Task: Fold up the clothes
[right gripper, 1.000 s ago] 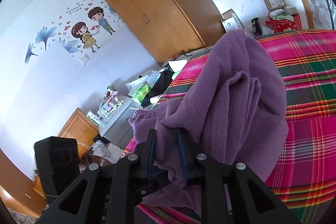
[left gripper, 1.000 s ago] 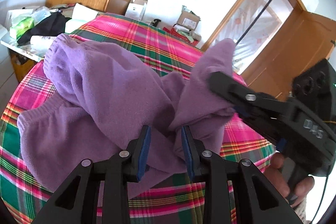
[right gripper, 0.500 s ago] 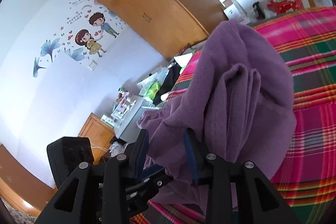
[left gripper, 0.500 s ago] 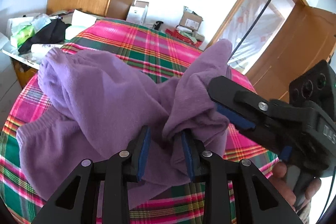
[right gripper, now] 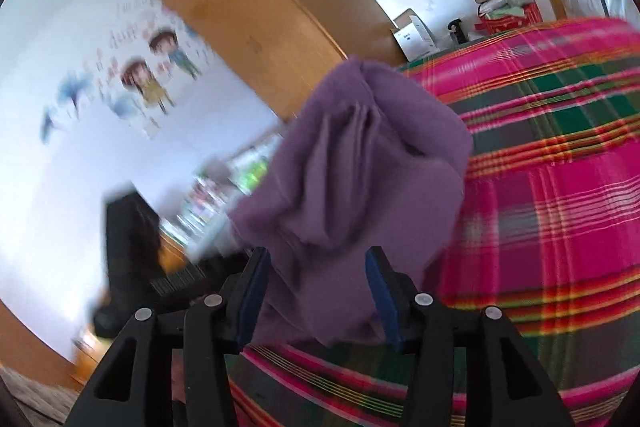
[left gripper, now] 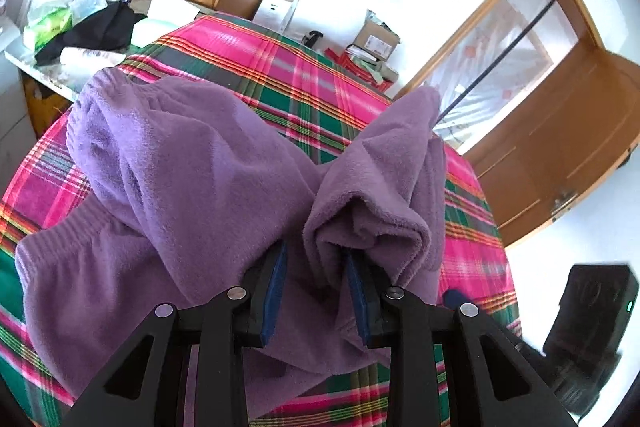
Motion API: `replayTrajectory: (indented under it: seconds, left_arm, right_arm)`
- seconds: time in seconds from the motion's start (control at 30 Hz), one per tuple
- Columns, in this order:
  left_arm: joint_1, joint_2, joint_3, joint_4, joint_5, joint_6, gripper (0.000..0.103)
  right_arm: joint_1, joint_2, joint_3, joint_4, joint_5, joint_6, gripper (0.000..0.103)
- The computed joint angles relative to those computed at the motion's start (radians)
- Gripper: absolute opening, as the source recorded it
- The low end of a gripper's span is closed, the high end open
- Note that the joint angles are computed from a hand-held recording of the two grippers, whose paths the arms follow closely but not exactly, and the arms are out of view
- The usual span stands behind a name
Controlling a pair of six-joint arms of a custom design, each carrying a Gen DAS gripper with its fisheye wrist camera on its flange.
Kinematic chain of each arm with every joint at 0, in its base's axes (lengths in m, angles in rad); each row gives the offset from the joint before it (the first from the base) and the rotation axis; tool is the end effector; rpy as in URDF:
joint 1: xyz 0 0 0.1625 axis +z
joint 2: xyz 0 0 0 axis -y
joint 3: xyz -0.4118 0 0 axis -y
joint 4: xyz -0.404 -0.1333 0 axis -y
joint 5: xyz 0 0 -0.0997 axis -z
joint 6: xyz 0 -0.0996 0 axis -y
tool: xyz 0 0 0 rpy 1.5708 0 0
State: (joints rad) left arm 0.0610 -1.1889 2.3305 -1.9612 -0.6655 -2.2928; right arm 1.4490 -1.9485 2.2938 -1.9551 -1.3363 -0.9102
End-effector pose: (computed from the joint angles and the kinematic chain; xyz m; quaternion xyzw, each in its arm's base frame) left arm -0.3389 -0.2327 0.0643 -0.1709 0.8345 -0.4919 0.1800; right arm 0.1150 -0.3482 0.3156 -0.3835 0.9159 -0.0746 0.0922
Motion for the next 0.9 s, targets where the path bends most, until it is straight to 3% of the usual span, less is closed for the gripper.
replayTrajectory:
  seconds: [0.07, 0.27, 0.4, 0.53, 0.7, 0.8, 0.87, 0.9]
  left_arm:
    - [-0.004, -0.005, 0.003, 0.004, 0.001, -0.022, 0.031]
    - [-0.007, -0.022, 0.024, -0.008, 0.003, -0.064, 0.031]
    - [-0.004, -0.029, 0.031, -0.014, -0.001, -0.068, 0.031]
    - [-0.005, -0.030, 0.042, -0.030, -0.003, -0.068, 0.031]
    - [-0.003, -0.032, 0.041, -0.033, -0.006, -0.058, 0.031]
    - [-0.001, -0.031, 0.035, -0.024, -0.009, -0.057, 0.031]
    - [0.001, -0.028, 0.028, -0.018, -0.010, -0.055, 0.031]
    - [0.001, -0.026, 0.025, -0.016, -0.010, -0.052, 0.031]
  right_arm:
    - [0.028, -0.015, 0.024, -0.033, -0.036, -0.040, 0.051]
    - [0.152, -0.038, 0.159, -0.344, -0.174, -0.133, 0.051]
    - [0.198, -0.042, 0.227, -0.489, -0.251, -0.220, 0.051]
    - [0.218, -0.057, 0.278, -0.576, -0.299, -0.307, 0.052]
    - [0.224, -0.023, 0.285, -0.637, -0.340, -0.301, 0.049]
    - [0.227, -0.014, 0.274, -0.634, -0.340, -0.261, 0.036]
    - [0.216, -0.019, 0.256, -0.606, -0.326, -0.234, 0.019]
    - [0.208, -0.023, 0.249, -0.594, -0.319, -0.223, 0.018]
